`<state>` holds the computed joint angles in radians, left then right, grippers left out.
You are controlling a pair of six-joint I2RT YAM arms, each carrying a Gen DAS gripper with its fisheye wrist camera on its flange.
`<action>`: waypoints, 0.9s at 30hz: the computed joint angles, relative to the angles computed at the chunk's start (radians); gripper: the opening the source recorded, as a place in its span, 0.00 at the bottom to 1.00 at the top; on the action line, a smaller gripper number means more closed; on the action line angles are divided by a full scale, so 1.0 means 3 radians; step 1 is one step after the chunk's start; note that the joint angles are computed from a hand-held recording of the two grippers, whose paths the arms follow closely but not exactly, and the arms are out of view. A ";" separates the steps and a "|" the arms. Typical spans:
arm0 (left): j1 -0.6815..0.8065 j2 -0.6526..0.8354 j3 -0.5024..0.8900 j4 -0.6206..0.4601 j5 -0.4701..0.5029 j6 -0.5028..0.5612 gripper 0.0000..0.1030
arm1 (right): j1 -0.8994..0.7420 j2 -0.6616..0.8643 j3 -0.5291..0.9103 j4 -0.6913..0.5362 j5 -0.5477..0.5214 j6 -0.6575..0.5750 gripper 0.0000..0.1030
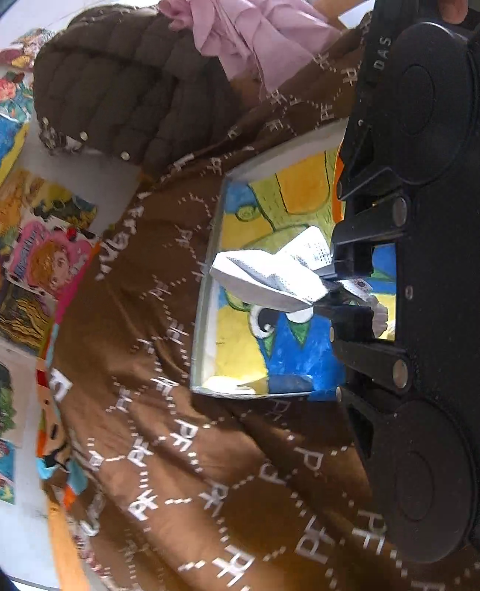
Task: Organize soft objects
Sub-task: 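Carry the mask with the left tool while the right tool drops the orange comb into the tray, then release the mask into the tray and pull both tools back toward the pile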
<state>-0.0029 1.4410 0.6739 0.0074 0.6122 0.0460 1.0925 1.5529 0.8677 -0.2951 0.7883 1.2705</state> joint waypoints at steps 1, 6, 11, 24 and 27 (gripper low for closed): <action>-0.0025 0.0076 -0.0019 0.0085 -0.0050 0.0015 0.13 | -0.0053 0.0040 -0.0060 0.0108 -0.0044 0.0016 0.41; -0.0108 0.0421 0.0013 0.0224 -0.0146 0.0098 0.14 | -0.0291 0.0154 -0.0372 0.0581 -0.0269 0.0111 0.41; -0.0162 0.0561 0.0020 0.0235 -0.0233 0.0187 0.18 | -0.0374 0.0200 -0.0439 0.0692 -0.0288 0.0053 0.41; -0.0154 0.0269 -0.0123 0.0051 -0.0332 0.0157 0.58 | -0.0188 0.0284 -0.0176 0.0176 -0.0026 -0.0016 0.79; -0.0114 0.0000 -0.0263 0.0053 -0.0321 0.0118 0.70 | -0.0080 0.0198 -0.0142 -0.0049 0.0101 0.0121 0.84</action>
<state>-0.0370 1.4408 0.5950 0.0232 0.5158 0.0813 1.0683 1.6123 0.8251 -0.3099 0.8186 1.3067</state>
